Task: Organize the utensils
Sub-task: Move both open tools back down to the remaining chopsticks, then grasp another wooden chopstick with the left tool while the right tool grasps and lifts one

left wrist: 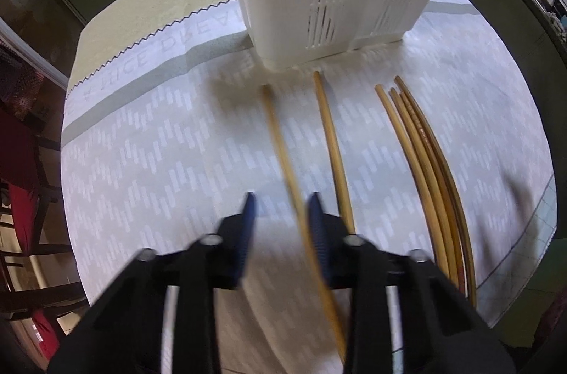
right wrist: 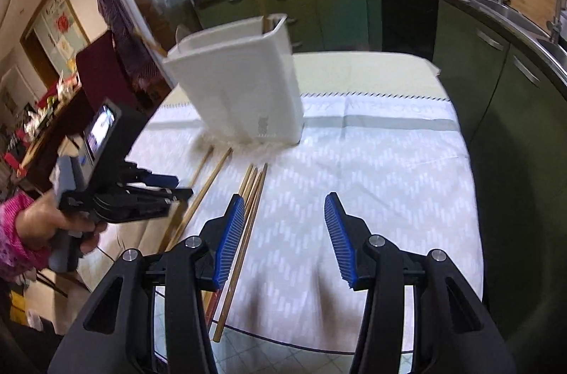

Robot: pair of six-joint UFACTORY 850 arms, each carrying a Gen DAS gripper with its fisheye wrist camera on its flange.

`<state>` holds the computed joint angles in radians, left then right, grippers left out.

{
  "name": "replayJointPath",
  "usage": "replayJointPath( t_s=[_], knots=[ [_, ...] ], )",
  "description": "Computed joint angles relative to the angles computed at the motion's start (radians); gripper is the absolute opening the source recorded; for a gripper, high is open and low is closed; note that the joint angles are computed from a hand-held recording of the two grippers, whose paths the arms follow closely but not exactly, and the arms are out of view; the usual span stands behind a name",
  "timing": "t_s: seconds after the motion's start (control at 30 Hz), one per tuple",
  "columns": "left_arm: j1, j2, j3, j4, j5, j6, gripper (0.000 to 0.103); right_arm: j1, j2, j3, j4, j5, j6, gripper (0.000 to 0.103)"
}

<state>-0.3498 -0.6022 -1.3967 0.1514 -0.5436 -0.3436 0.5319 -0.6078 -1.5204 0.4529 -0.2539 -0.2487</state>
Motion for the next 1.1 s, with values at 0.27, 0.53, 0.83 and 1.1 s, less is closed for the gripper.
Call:
replayJointPath(
  t_s=[0.27,0.53,0.83,1.1],
  knots=[
    [0.038,0.022,0.032,-0.084,-0.004,0.077,0.013,0.036,-0.167,-0.219,-0.224,-0.200,0.181,0.048],
    [0.055,0.025,0.039,-0.068,0.017,0.089,0.010,0.038,-0.330,-0.444,-0.261,-0.399,0.231,0.044],
    [0.036,0.045,0.068,-0.058,0.046,0.128,0.007,0.063,-0.412,-0.559,-0.374,-0.498,0.315,0.029],
    [0.029,0.050,0.079,-0.022,0.059,0.106,0.007,0.081,-0.474,-0.645,-0.432,-0.551,0.367,0.020]
  ],
)
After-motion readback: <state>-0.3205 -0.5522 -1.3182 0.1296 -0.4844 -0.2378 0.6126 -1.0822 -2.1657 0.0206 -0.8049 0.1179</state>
